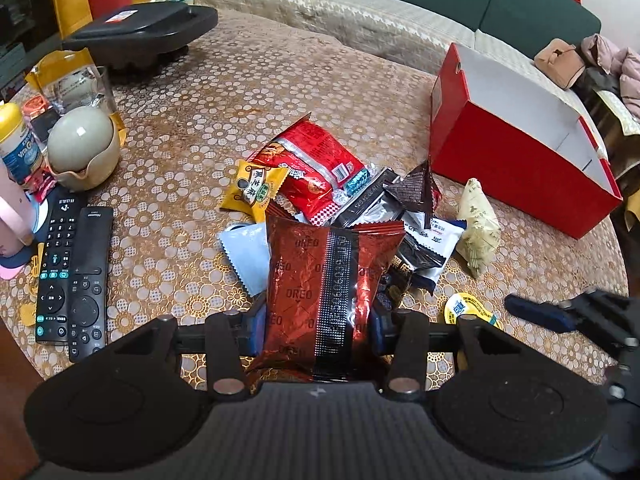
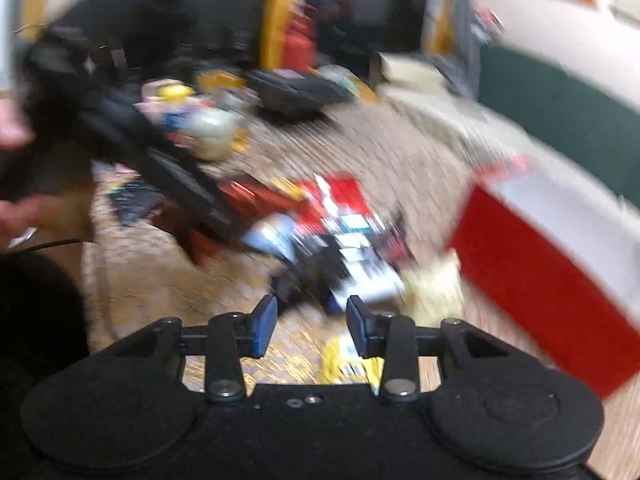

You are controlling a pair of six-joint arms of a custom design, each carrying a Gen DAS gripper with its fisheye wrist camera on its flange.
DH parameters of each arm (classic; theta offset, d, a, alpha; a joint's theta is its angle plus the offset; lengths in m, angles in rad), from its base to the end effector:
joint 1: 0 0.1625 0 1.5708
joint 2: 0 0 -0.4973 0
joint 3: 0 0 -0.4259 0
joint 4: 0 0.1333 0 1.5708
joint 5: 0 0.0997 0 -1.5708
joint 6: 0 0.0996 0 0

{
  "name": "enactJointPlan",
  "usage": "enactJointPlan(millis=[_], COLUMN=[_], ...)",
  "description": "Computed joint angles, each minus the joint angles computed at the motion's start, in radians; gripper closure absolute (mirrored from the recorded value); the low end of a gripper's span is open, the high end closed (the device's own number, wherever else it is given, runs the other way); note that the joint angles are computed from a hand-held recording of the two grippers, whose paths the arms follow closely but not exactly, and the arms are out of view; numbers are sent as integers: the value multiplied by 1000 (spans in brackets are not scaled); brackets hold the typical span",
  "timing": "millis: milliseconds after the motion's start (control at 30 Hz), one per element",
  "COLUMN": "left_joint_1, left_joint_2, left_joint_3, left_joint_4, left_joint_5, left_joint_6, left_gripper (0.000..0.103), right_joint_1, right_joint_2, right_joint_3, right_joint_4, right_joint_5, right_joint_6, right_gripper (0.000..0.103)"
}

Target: Organize snacks

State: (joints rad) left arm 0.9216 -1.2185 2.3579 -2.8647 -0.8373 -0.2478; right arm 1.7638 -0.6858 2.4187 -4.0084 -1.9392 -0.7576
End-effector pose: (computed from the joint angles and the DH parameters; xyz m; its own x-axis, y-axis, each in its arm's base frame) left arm -0.1185 -0.4870 0.1846 -0.7805 0.1628 -0.6035 0.4187 0.8531 -0.3114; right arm 0.1824 -0.4252 0.0509 -0.5973 -0.4774 0.6445 -0.7661 0.5775 -0.2821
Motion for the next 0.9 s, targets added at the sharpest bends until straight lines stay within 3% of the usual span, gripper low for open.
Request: enactJointPlan(millis=[133,233,300,467,500,600,633,667,900], left_joint_1=[-5,-2,2,13,14,17,16,15,18], left_joint_2=[-1,5,5,5,5,5,5,4,-2], left_joint_3=[3,2,0,-4,-4,-7,-7,-6,-3], left_joint_4=[4,-4,-3,0,1,7,7,3,0], left_joint_5=[-10,-17,-21,-30,-30,-31,-28,-25,-27], left_joint_6=[10,20,19,14,13,6,6,9,9], left_gripper=[57,57,57,57,57,57,57,57,57], right_joint_1=[-18,-26,-49,-101,-116,-77,-63,-56,-66], right_joint_2=[31,54,45,-40,-44,9,20,34,104], right_joint_3=[-31,-46,-38,-18,-14,-16,-22,-28,-63], right_joint_4=[30,6,13,165,174,119,137,145,81], right_joint_5=[-81,-132,-86,27,58,-5,-30,-46,-54], right_joint_6=[43,16,32,168,167,2,-28,-15,2], right_gripper=[66,65,64,61,58,43,16,0,1])
